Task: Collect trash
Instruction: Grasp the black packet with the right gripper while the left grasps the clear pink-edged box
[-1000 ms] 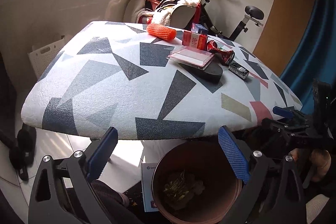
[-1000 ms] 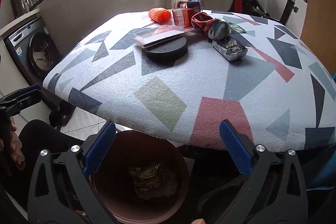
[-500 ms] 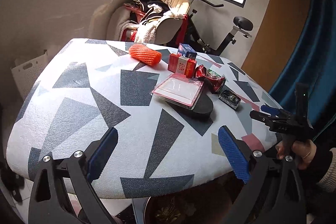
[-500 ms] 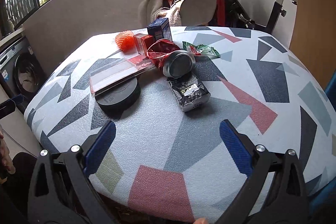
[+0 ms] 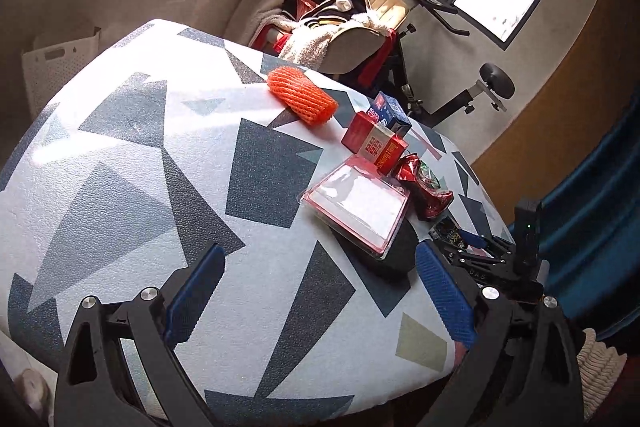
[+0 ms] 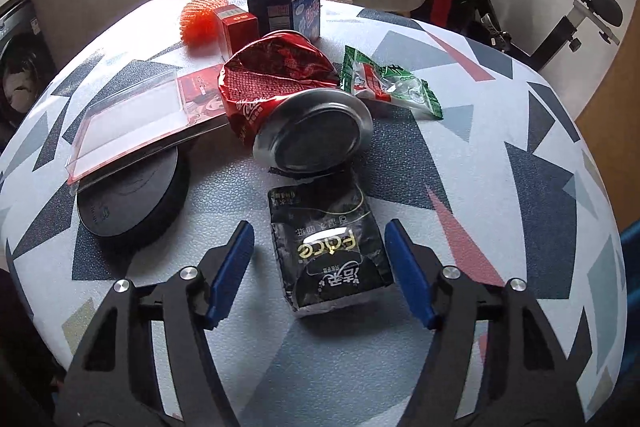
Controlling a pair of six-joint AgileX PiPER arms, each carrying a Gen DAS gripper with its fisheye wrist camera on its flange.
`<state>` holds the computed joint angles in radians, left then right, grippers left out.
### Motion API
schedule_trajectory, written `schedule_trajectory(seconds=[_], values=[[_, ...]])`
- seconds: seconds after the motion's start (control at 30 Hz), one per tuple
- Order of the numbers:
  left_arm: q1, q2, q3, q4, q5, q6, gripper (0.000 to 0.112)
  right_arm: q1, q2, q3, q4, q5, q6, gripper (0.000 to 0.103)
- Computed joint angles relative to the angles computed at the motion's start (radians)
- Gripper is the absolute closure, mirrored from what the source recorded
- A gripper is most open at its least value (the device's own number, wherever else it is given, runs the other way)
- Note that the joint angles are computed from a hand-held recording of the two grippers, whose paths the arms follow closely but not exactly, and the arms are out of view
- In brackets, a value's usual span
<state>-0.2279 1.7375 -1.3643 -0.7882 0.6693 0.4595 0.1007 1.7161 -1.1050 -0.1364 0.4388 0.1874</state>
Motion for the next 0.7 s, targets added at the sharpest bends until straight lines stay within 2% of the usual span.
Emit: schedule_trajectory(seconds=[0.03, 0.2, 0.27, 0.37, 0.43, 0.47, 0.53, 0.7], values=[[0.002, 0.020, -0.017, -0.014, 0.014, -0.004, 0.020, -0.005, -0.011, 0.017, 0.035, -0.024, -0.032, 0.056], [0.012, 0.134, -0.125, -0.102, 0.102, -0.081, 0.029, -0.005, -0.021, 0.036, 0.039, -0.055, -0.043, 0.060], [0.024, 0.193, -0.166, -0.195, 0.135, -0.103, 0.035, 0.003, -0.023, 0.041, 0.017, -0.063, -0.026, 0.060], [0.030, 0.277, -0.233, -0.260, 0.155, -0.188, 0.046, 0.006, -0.024, 0.043, 0.017, -0.067, -0.035, 0.060], [0.028, 0.327, -0.276, -0.285, 0.162, -0.239, 0.063, 0.000, -0.023, 0.043, 0.040, -0.070, -0.057, 0.060], [0.026, 0.344, -0.286, -0.298, 0.167, -0.256, 0.066, -0.004, -0.022, 0.042, 0.057, -0.071, -0.072, 0.060], [0.018, 0.372, -0.295, -0.325, 0.176, -0.275, 0.067, -0.013, -0.023, 0.044, 0.097, -0.072, -0.105, 0.060], [-0.006, 0.407, -0.310, -0.290, 0.154, -0.336, 0.067, -0.018, -0.024, 0.047, 0.133, -0.076, -0.135, 0.060]])
